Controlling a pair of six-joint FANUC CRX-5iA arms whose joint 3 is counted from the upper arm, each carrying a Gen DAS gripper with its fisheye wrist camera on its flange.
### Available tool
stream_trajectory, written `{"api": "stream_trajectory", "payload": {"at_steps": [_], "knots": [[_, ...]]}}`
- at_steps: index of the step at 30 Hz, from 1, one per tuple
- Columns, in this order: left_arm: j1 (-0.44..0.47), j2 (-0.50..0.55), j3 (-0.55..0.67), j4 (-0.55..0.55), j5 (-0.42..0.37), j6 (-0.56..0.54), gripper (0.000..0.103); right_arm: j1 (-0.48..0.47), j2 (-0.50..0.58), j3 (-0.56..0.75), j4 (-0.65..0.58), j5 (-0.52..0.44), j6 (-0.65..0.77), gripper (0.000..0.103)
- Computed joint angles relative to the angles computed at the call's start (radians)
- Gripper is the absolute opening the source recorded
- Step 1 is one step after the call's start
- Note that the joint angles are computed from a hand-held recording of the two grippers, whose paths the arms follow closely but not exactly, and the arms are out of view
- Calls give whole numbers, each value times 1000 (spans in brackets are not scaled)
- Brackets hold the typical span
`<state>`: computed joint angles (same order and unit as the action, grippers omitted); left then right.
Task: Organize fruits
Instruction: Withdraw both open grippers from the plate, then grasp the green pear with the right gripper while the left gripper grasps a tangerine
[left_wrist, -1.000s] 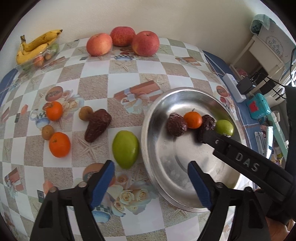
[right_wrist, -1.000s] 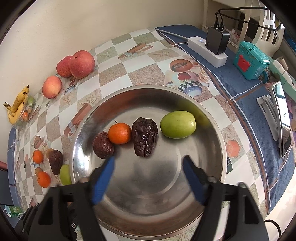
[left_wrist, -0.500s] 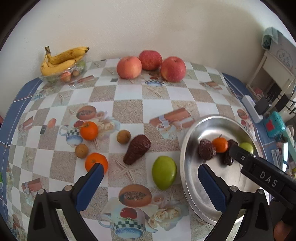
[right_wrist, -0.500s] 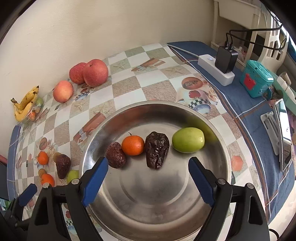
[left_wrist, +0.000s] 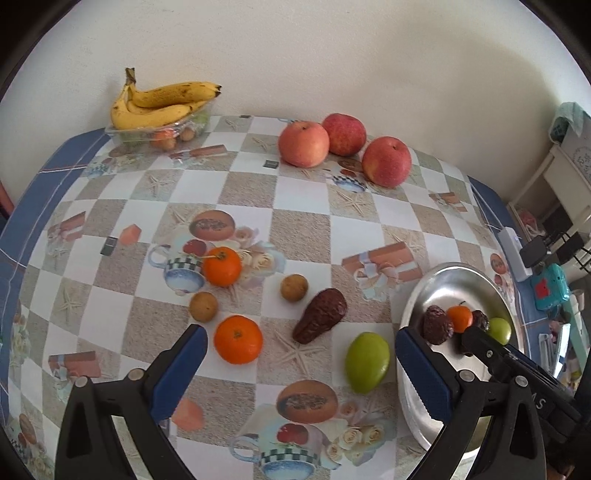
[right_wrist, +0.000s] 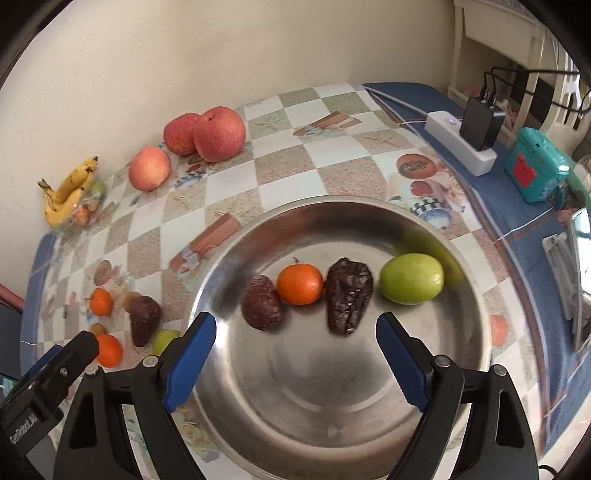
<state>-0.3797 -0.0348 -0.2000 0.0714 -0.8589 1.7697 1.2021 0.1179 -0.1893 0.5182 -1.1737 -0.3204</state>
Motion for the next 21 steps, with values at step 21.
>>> {"api": "stream_trajectory", "payload": {"at_steps": [21], "knots": [[198,-73,-59,23,0,41,102,-2,110,115,15,199,215,87]]}}
